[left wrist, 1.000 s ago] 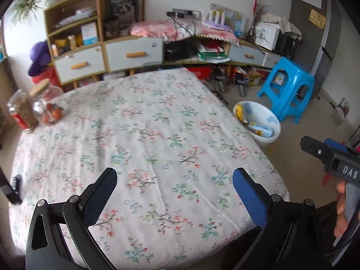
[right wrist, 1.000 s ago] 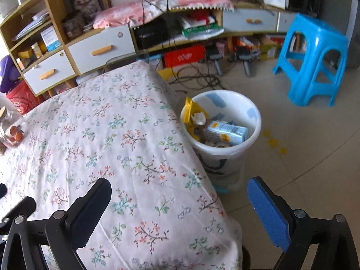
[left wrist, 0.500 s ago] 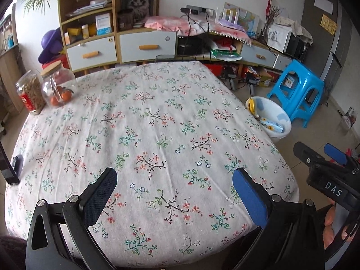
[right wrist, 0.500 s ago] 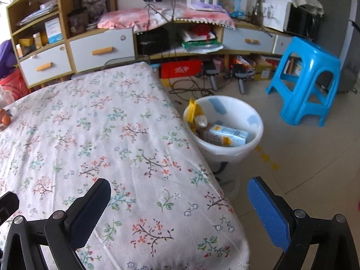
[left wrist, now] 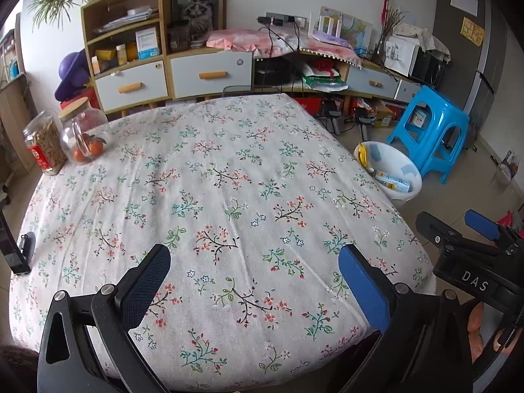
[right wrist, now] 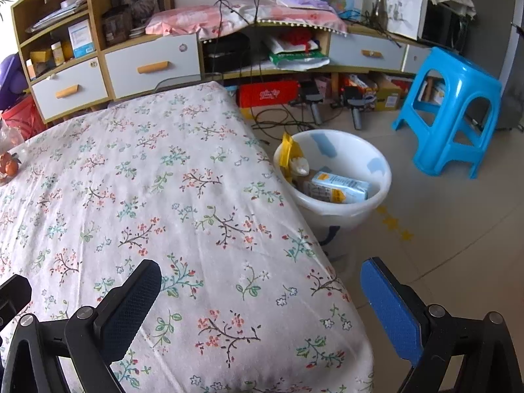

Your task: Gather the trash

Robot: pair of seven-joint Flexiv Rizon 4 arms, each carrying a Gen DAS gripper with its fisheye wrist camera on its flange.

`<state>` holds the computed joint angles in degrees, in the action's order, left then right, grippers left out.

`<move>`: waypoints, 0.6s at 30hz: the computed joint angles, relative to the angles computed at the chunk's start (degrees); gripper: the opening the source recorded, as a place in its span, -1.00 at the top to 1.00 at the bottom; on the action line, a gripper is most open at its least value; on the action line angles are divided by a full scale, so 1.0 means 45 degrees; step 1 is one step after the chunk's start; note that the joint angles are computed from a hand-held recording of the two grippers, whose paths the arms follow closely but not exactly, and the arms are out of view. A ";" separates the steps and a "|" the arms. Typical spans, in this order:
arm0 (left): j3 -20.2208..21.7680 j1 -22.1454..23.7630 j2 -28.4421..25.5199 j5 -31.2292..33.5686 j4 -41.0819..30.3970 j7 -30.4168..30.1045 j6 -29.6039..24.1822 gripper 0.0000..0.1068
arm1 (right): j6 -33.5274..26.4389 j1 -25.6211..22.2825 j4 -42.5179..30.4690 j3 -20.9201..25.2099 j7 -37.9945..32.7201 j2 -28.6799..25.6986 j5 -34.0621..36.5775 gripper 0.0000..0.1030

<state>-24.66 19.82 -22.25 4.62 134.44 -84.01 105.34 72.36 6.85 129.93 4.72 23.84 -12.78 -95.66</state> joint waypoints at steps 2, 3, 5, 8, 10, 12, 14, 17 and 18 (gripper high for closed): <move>0.0040 -0.0047 0.0016 -0.0034 0.0003 -0.0029 -0.0016 -0.93 | 0.0070 -0.0026 -0.0011 -0.0009 -0.0010 -0.0017 0.0023 -0.95; 0.0037 -0.0053 0.0027 -0.0052 0.0006 -0.0047 -0.0033 -0.93 | 0.0091 -0.0035 -0.0013 -0.0013 -0.0011 -0.0015 0.0013 -0.95; 0.0039 -0.0074 0.0034 -0.0073 0.0004 -0.0057 -0.0051 -0.93 | 0.0075 -0.0037 -0.0016 -0.0013 0.0022 -0.0014 -0.0023 -0.95; 0.0070 -0.0108 0.0014 -0.0077 -0.0019 -0.0036 -0.0051 -0.93 | 0.0117 -0.0071 -0.0025 -0.0015 0.0090 -0.0014 -0.0127 -0.95; 0.0017 -0.0069 0.0001 -0.0073 -0.0027 -0.0014 -0.0083 -0.93 | 0.0112 -0.0074 -0.0023 0.0001 0.0075 -0.0018 -0.0096 -0.95; -0.0020 -0.0026 0.0001 -0.0062 -0.0003 0.0012 -0.0078 -0.93 | 0.0113 -0.0076 -0.0025 0.0002 0.0072 -0.0018 -0.0099 -0.95; -0.0015 -0.0039 0.0004 -0.0070 0.0006 0.0022 -0.0067 -0.93 | 0.0099 -0.0077 -0.0026 0.0004 0.0093 -0.0016 -0.0119 -0.95; -0.0064 -0.0007 0.0006 -0.0075 0.0026 0.0005 -0.0062 -0.93 | 0.0130 -0.0092 -0.0027 0.0002 0.0102 -0.0022 -0.0122 -0.95; -0.0064 -0.0007 0.0006 -0.0074 0.0026 0.0004 -0.0063 -0.93 | 0.0141 -0.0097 -0.0028 0.0002 0.0112 -0.0024 -0.0129 -0.95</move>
